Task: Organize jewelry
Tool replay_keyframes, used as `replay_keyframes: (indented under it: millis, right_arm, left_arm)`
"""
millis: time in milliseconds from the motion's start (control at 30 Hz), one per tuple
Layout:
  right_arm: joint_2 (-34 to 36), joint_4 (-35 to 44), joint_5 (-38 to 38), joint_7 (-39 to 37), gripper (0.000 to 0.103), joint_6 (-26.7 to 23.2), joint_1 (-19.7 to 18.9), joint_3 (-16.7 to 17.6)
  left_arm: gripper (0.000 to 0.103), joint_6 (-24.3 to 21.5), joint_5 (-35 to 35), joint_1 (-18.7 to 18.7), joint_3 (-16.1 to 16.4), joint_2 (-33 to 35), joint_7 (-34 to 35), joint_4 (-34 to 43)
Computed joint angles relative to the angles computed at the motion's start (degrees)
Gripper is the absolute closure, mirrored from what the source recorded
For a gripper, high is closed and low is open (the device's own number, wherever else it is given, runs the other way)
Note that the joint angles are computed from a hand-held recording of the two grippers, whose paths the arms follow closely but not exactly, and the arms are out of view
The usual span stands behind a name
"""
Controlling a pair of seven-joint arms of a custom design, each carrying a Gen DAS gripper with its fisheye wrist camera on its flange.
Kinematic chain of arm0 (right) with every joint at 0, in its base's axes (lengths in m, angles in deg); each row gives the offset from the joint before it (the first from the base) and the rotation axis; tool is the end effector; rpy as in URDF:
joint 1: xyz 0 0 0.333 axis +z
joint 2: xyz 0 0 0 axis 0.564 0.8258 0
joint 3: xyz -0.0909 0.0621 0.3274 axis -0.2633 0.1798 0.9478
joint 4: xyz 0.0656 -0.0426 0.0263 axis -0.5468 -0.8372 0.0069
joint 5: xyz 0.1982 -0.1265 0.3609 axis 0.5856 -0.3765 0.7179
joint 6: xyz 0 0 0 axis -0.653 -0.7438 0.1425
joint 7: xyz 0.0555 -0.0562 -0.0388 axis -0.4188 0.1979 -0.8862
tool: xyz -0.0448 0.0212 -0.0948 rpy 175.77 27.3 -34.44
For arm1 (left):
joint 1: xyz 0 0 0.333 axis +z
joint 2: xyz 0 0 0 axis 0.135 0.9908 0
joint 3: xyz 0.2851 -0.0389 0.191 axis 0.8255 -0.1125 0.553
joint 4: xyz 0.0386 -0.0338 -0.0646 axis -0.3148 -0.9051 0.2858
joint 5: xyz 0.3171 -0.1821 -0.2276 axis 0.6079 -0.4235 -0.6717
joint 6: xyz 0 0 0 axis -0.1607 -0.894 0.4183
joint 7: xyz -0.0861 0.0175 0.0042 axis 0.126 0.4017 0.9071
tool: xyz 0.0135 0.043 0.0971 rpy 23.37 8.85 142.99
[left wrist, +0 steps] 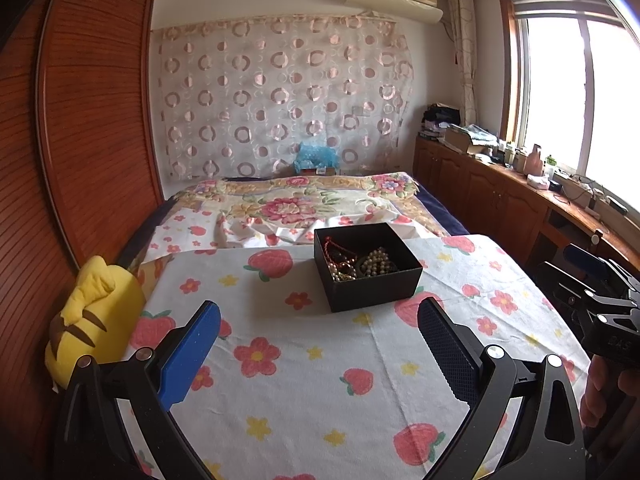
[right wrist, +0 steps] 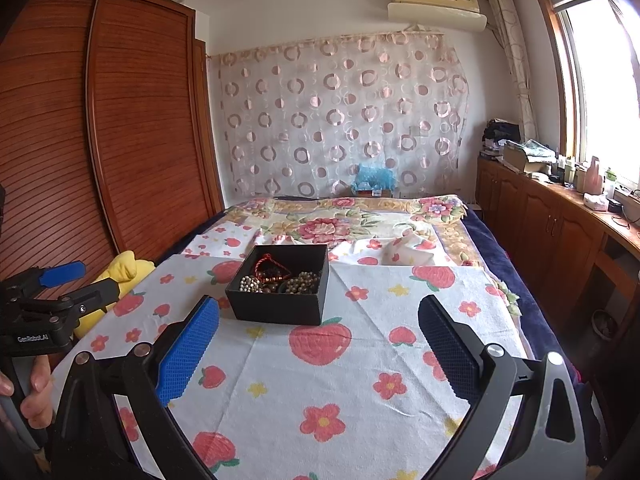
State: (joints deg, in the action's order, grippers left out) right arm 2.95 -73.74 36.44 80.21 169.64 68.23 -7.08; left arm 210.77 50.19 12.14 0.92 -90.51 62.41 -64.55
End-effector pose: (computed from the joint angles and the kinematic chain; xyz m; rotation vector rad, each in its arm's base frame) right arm 0.4818 0.2036 0.5687 -1.6915 1.1844 -0.6420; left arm 0.4149 -0.1691 0.5735 -1.6469 1.4971 -0.8620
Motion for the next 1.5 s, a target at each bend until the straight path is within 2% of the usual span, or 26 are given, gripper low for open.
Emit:
replay_keyframes:
  millis: [533,1500]
  right_arm:
    - [-0.1,-0.2,-0.3,0.5,0.003,0.1,-0.2,0.2]
    - [-0.2,-0.4,-0.7,0.8,0.003,0.4,0.7,-0.6]
  left_arm:
    - [0.008,-1.4,0.2,-1.0,-0.3,-0.5,-0.4,1.4]
    - [0.008,-0.6,0.5,-0.7,-0.5,-0.8,-0.6,1.1]
